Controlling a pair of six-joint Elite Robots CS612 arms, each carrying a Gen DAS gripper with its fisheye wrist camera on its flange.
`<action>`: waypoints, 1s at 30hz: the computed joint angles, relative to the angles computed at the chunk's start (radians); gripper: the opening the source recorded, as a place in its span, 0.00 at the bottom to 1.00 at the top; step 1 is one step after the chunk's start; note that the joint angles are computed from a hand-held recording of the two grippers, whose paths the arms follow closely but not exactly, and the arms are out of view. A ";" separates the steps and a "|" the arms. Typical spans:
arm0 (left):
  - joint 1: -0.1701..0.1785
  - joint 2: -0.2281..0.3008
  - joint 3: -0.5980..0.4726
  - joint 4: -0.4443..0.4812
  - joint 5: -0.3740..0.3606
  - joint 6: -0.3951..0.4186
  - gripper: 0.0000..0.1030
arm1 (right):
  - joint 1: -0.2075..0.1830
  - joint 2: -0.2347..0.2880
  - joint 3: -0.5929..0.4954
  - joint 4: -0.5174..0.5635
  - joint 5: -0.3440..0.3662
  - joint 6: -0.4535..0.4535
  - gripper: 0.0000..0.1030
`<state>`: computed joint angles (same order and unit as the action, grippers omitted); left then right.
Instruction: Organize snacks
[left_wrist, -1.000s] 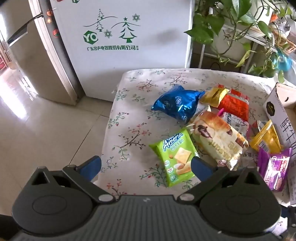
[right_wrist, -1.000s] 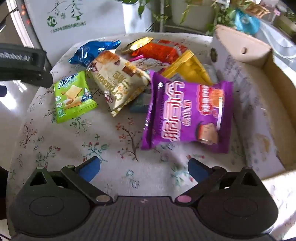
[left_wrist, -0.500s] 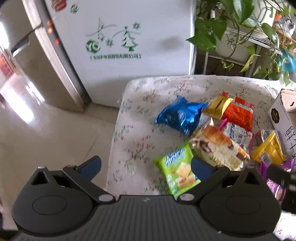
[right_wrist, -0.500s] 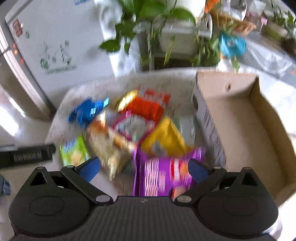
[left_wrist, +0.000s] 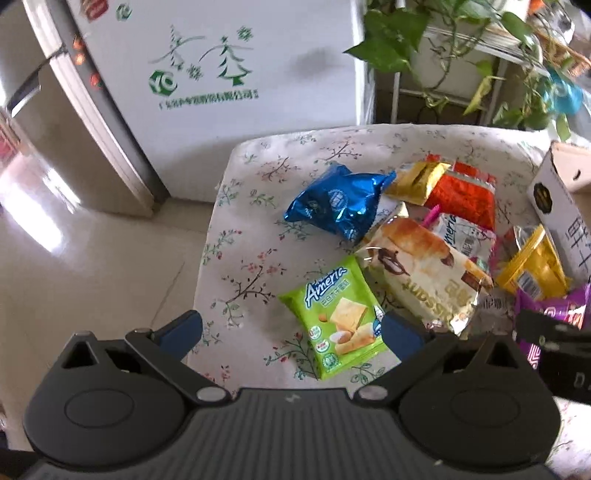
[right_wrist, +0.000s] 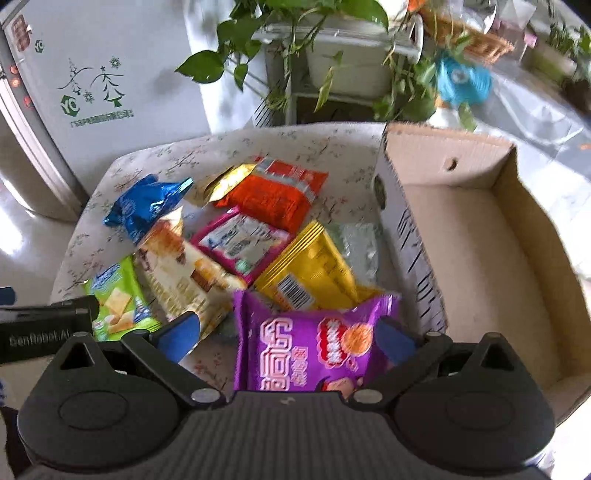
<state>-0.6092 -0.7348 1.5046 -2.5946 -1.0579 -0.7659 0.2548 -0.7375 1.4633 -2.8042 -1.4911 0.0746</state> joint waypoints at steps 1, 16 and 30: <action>-0.001 0.001 0.000 -0.004 0.002 0.005 0.99 | -0.009 0.023 -0.037 0.020 -0.006 -0.013 1.00; -0.013 0.016 -0.014 -0.006 0.011 0.043 0.99 | 0.018 0.049 -0.067 0.051 -0.134 -0.053 1.00; -0.014 0.017 -0.012 -0.011 0.010 0.042 0.99 | 0.011 0.065 -0.081 0.044 -0.126 -0.053 1.00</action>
<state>-0.6228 -0.7180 1.4924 -2.6057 -1.0476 -0.7238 0.2661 -0.6728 1.3821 -2.7598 -1.6173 0.0217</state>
